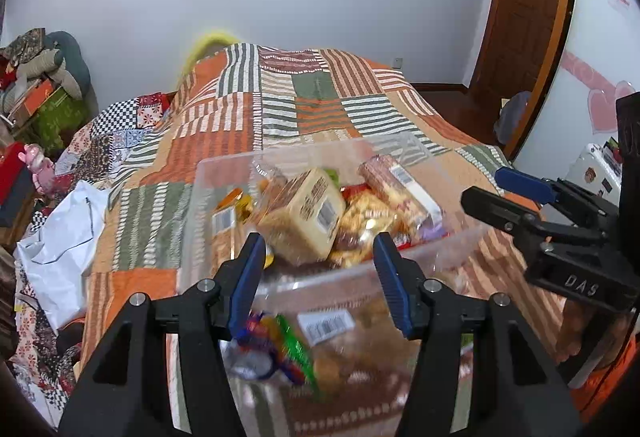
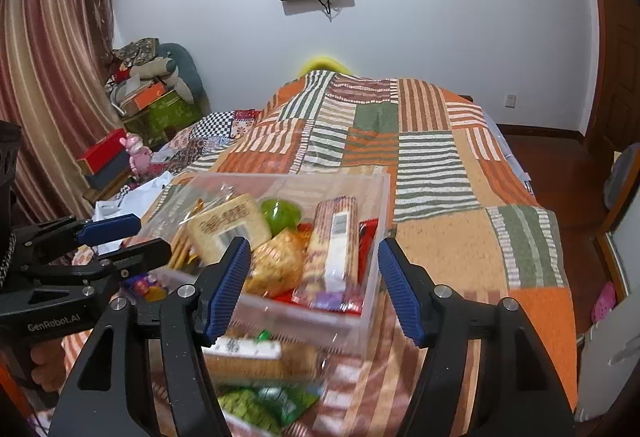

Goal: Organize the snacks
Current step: 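Grasp the blue-white chip bag with the left tool while the right tool grasps the green pea bag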

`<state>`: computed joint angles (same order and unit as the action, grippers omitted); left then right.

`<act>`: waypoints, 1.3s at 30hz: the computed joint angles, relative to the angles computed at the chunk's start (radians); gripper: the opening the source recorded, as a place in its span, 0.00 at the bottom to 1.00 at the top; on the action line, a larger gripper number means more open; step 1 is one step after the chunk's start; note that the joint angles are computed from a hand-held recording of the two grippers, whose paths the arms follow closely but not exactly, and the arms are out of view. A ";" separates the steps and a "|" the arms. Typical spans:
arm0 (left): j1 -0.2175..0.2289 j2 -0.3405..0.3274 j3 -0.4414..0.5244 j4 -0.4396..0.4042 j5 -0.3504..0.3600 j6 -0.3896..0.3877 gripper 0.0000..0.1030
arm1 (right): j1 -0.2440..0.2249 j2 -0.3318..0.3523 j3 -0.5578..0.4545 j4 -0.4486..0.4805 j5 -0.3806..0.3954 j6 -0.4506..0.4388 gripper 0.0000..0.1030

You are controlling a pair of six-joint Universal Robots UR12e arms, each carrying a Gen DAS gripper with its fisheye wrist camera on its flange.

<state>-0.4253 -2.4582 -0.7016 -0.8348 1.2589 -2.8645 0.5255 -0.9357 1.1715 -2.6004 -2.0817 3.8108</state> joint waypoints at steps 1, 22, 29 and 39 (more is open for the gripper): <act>0.002 0.007 -0.012 0.001 0.000 0.003 0.54 | 0.004 -0.003 0.005 0.000 -0.001 0.000 0.62; 0.061 0.135 -0.307 0.089 0.016 0.030 0.54 | 0.036 -0.009 0.055 0.092 0.068 0.124 0.68; 0.065 0.121 -0.294 0.074 -0.019 0.008 0.54 | 0.036 0.013 0.023 0.142 0.110 0.123 0.68; 0.056 0.070 -0.213 0.052 -0.040 -0.065 0.70 | 0.022 0.005 0.039 0.137 0.171 0.147 0.69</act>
